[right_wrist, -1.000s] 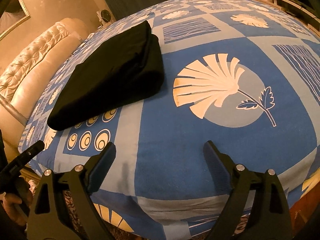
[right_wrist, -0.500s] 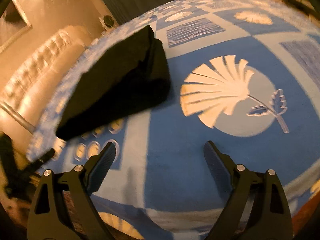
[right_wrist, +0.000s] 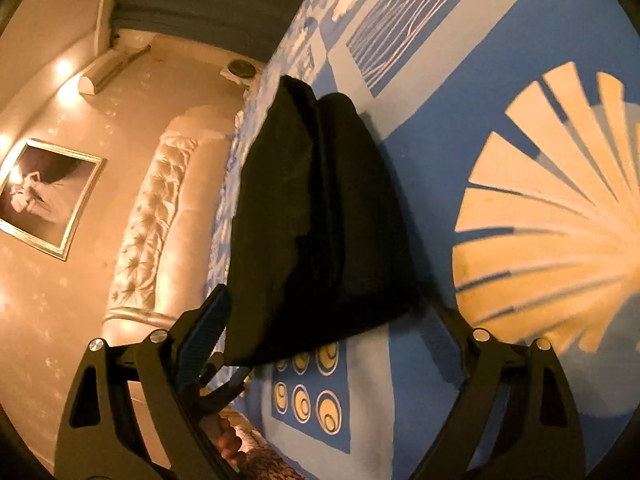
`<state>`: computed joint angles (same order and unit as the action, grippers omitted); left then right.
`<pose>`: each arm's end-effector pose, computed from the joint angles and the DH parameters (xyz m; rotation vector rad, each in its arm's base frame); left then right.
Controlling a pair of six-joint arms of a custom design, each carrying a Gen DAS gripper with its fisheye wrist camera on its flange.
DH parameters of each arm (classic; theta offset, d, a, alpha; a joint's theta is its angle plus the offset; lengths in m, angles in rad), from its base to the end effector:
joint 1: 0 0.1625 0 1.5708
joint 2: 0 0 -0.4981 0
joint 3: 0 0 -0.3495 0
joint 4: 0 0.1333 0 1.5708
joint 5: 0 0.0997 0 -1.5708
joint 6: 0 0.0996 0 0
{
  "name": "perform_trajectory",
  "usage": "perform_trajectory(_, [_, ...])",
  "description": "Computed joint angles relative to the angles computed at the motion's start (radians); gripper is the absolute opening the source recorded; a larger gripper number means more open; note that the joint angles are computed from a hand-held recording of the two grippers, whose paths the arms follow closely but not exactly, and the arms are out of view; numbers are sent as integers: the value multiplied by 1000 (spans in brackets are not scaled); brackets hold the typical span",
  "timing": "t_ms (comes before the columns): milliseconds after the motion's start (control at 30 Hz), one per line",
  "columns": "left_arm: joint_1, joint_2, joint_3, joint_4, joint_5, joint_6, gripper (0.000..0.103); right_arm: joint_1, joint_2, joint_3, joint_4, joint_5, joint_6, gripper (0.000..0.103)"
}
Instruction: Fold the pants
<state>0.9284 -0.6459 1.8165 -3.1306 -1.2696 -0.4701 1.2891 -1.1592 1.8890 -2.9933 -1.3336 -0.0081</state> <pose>-0.2664 -0.6278 0.0903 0.1688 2.9982 -0.7429 -0.0158 -0.6183 0.3752 0.2649 2.8149 -1.0574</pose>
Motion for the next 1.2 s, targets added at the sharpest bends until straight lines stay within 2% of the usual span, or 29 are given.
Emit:
perform_trajectory(33, [4,3,-1,-17,-7,-1,88,5,3,-10,13,-14,-3,78])
perform_trajectory(67, [8,4,-1,-29,-13,-5,88,9,6,-23,33,-37,0,64])
perform_trajectory(133, [22,8,7,-95,-48,-40,88,-6,5,-32,57,-25,16,47])
perform_trajectory(167, [28,9,10,-122,-60,-56,88,-28,2,-26,63,24,22,41])
perform_trajectory(233, [43,13,11,-161,-90,-98,88,-52,-3,-20,73,87,26,37])
perform_trajectory(433, [58,23,12,-214,-136,-111,88,-69,-7,-9,70,137,20,35])
perform_trajectory(500, [59,25,0,-189,-157,-98,88,-76,-9,-11,77,144,16,35])
perform_trajectory(533, [63,30,-16,-172,-190,-88,88,-77,-9,-12,77,145,17,35])
perform_trajectory(600, [58,36,-34,-145,-194,-73,88,-85,-10,2,65,157,13,35])
perform_trajectory(667, [65,37,-42,-131,-205,-88,77,-92,-12,3,68,177,11,34])
perform_trajectory(700, [70,33,-49,-89,-189,-126,48,-94,-13,6,64,183,9,33])
perform_trajectory(800, [101,25,-50,-71,-253,-206,38,-87,-21,16,50,188,-11,29])
perform_trajectory(833, [92,17,-55,-41,-236,-193,36,-82,-26,18,50,183,-21,28])
perform_trajectory(933, [71,3,-57,-6,-215,-166,35,-72,-46,33,43,182,-18,27])
perform_trajectory(1067, [70,-5,-39,7,-245,-160,35,-106,-72,58,72,204,-30,28])
perform_trajectory(1167, [82,-7,-40,10,-266,-103,44,-133,-71,44,131,232,-36,34])
perform_trajectory(1200, [87,-14,-36,12,-276,-92,50,-125,-79,38,145,209,-55,38])
